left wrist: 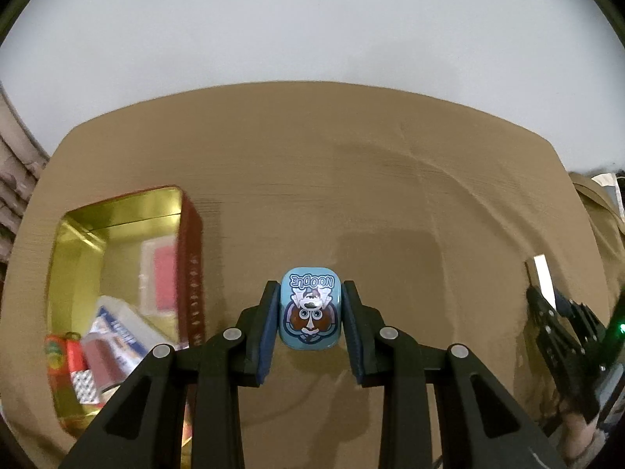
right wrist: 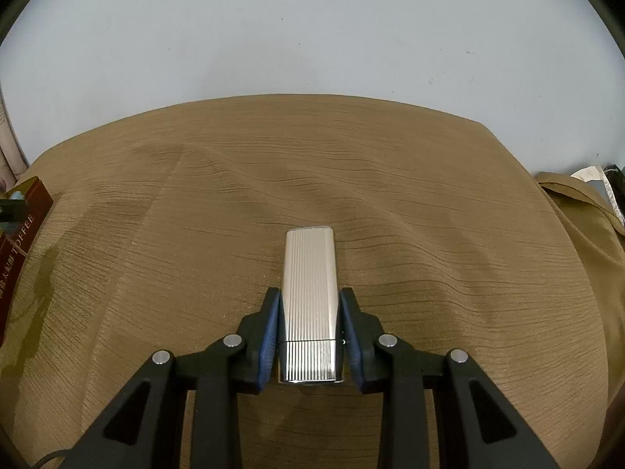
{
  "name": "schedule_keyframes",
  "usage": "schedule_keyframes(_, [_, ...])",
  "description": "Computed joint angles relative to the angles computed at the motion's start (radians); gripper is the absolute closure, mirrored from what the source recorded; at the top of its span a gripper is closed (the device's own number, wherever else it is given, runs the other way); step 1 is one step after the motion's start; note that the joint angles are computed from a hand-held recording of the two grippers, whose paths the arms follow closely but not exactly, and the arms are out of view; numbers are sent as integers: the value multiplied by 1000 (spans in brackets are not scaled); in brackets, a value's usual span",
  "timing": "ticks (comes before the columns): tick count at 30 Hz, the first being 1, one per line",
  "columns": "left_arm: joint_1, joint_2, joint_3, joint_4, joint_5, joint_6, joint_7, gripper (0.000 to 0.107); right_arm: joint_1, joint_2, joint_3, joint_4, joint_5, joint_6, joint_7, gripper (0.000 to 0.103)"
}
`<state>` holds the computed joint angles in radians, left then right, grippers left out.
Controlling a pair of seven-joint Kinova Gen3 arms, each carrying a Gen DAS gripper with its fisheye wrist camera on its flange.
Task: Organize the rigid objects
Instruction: 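Lower the blue keychain tin into the tin and open the left tool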
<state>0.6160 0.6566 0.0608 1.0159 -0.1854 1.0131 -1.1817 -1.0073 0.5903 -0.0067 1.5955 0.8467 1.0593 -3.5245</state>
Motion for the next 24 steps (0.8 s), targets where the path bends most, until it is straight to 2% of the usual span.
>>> schedule_keyframes(6, [-11,-95,-4,102,-22,-32,2,80,0,0,0,1,0,-1,-1,72])
schedule_keyframes(14, [-82,-189,-15,211,-48,-57,18,80,1,-1,-1,4,2,-1,-1,72])
schedule_keyframes(16, [-121,-198,-16,258,-49,-92,6,80,1,0,-1,2,1,1,1,72])
schedule_keyframes(24, [-175,-236,-30,315,-70,-103,59,80,4,-7,-4,11,1,-3,-1,72])
